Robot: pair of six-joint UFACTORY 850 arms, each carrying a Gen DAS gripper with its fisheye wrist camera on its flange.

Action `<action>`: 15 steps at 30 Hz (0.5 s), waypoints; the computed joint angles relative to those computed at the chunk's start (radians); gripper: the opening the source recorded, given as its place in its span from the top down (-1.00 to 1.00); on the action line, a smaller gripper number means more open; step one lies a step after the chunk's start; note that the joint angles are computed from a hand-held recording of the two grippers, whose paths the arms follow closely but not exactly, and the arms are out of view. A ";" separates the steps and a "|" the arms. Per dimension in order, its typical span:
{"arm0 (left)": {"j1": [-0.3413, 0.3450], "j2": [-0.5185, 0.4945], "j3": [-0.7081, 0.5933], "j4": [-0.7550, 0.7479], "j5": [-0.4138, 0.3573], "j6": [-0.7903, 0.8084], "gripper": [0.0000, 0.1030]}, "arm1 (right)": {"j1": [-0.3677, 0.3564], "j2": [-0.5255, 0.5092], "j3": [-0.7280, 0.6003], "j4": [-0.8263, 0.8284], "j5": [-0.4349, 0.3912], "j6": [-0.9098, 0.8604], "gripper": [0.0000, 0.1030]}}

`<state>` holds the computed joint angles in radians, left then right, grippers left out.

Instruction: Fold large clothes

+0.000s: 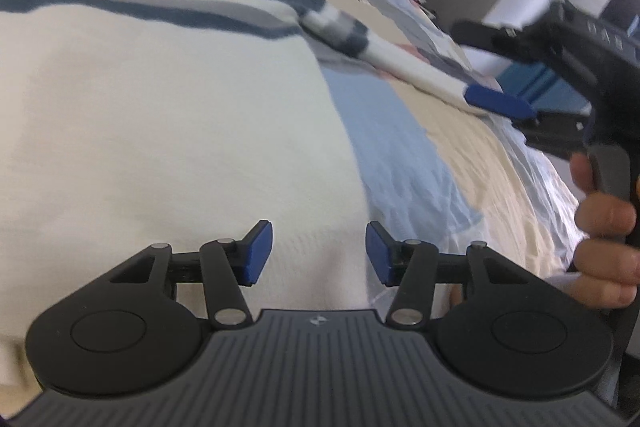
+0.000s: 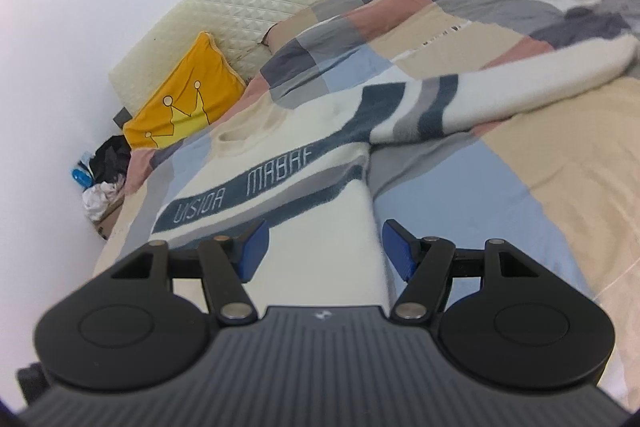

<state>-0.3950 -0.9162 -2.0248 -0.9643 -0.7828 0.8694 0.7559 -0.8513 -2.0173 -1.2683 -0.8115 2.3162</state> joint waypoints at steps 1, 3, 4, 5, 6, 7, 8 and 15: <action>-0.004 -0.010 -0.012 0.009 -0.013 0.001 -0.13 | -0.002 0.000 0.002 0.002 0.006 0.005 -0.30; -0.013 -0.022 -0.025 0.027 -0.025 0.001 -0.13 | -0.007 0.003 0.008 0.006 0.017 0.019 -0.30; -0.017 -0.032 -0.037 0.037 -0.034 0.003 -0.13 | -0.008 0.005 0.013 0.005 0.019 0.029 -0.30; -0.020 -0.037 -0.042 0.041 -0.039 0.007 -0.13 | -0.009 0.007 0.019 0.001 0.020 0.042 -0.30; -0.024 -0.043 -0.050 0.047 -0.042 0.011 -0.13 | -0.010 0.010 0.024 -0.001 0.023 0.053 -0.30; -0.028 -0.045 -0.053 0.055 -0.040 0.016 -0.13 | -0.012 0.013 0.032 -0.004 0.026 0.069 -0.30; -0.031 -0.048 -0.056 0.062 -0.038 0.022 -0.13 | -0.013 0.016 0.038 -0.006 0.030 0.087 -0.30; -0.061 -0.009 0.021 0.122 0.037 0.092 -0.15 | -0.021 0.026 0.062 -0.018 0.051 0.144 -0.30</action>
<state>-0.4565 -0.9255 -2.0042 -0.8427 -0.7461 0.9615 0.7353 -0.8257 -1.9553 -1.2864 -0.7601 2.4600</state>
